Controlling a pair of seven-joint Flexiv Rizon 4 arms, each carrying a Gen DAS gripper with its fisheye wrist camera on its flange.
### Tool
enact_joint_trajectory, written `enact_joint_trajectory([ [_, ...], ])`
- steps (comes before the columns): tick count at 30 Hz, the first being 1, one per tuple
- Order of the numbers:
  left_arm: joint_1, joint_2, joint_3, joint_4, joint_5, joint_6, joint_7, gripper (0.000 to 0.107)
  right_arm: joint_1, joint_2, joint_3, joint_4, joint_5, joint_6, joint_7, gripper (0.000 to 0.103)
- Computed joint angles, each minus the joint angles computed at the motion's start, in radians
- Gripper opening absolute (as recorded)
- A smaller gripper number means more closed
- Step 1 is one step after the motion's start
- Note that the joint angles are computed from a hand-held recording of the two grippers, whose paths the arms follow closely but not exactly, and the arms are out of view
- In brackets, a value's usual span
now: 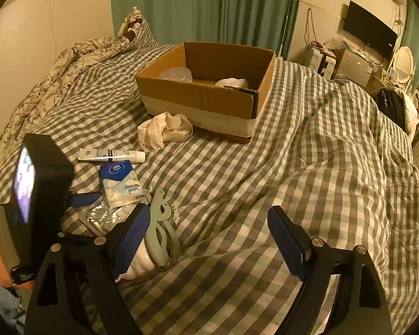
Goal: Organize objects
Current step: 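Grasp the foil blister tray with the left tool while the right tool grasps the grey-green clip, then carry the foil tray and clip over the box and release both inside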
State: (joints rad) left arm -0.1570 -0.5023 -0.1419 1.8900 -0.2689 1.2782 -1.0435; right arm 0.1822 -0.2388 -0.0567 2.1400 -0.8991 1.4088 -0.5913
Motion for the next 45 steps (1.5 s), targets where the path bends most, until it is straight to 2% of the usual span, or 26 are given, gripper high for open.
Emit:
enact_joint_trajectory([
  [3,0.066,0.043,-0.077,0.056,-0.068,0.033,0.08,0.07,0.003,0.001,0.001,-0.001,-0.01,-0.001,0.003,0.086],
  [5,0.085,0.062,-0.099,0.068,-0.105,0.05,0.117,0.07,0.002,-0.008,0.013,-0.01,0.01,-0.013,-0.02,0.086],
  [8,0.109,0.092,-0.124,0.093,-0.163,0.094,0.158,0.07,-0.002,-0.042,0.054,-0.041,0.111,-0.041,-0.117,0.086],
  [11,0.086,0.107,-0.083,0.09,-0.158,0.128,0.14,0.07,-0.007,-0.084,0.105,-0.085,0.257,-0.089,-0.242,0.086],
  [13,0.094,0.109,-0.08,0.089,-0.164,0.137,0.142,0.07,-0.003,-0.109,0.13,-0.113,0.336,-0.121,-0.316,0.086],
  [17,0.099,0.103,-0.057,0.077,-0.162,0.143,0.119,0.07,0.028,-0.137,0.134,-0.144,0.407,-0.168,-0.408,0.086],
  [23,0.14,0.092,-0.088,0.076,-0.192,0.147,0.132,0.07,0.071,-0.198,0.14,-0.217,0.471,-0.254,-0.516,0.086],
  [24,0.146,0.091,-0.094,0.078,-0.198,0.146,0.138,0.07,0.081,-0.21,0.132,-0.23,0.469,-0.271,-0.518,0.082],
  [28,0.166,0.093,-0.125,0.094,-0.228,0.157,0.169,0.07,0.096,-0.239,0.115,-0.271,0.485,-0.331,-0.51,0.053],
  [29,0.169,0.095,-0.131,0.099,-0.234,0.163,0.176,0.07,0.094,-0.239,0.117,-0.272,0.493,-0.33,-0.511,0.05],
  [31,0.171,0.099,-0.137,0.104,-0.243,0.169,0.184,0.07,0.101,-0.227,0.105,-0.254,0.479,-0.303,-0.499,0.028],
  [34,0.177,0.109,-0.153,0.116,-0.26,0.185,0.2,0.07,0.125,-0.2,0.068,-0.214,0.419,-0.252,-0.454,0.016],
  [39,0.186,0.133,-0.18,0.137,-0.288,0.217,0.224,0.07,0.147,-0.128,0.009,-0.133,0.29,-0.135,-0.342,0.014],
  [45,0.23,0.166,-0.263,0.163,-0.347,0.274,0.281,0.07,0.12,-0.059,0.006,-0.114,0.213,-0.079,-0.272,0.014],
])
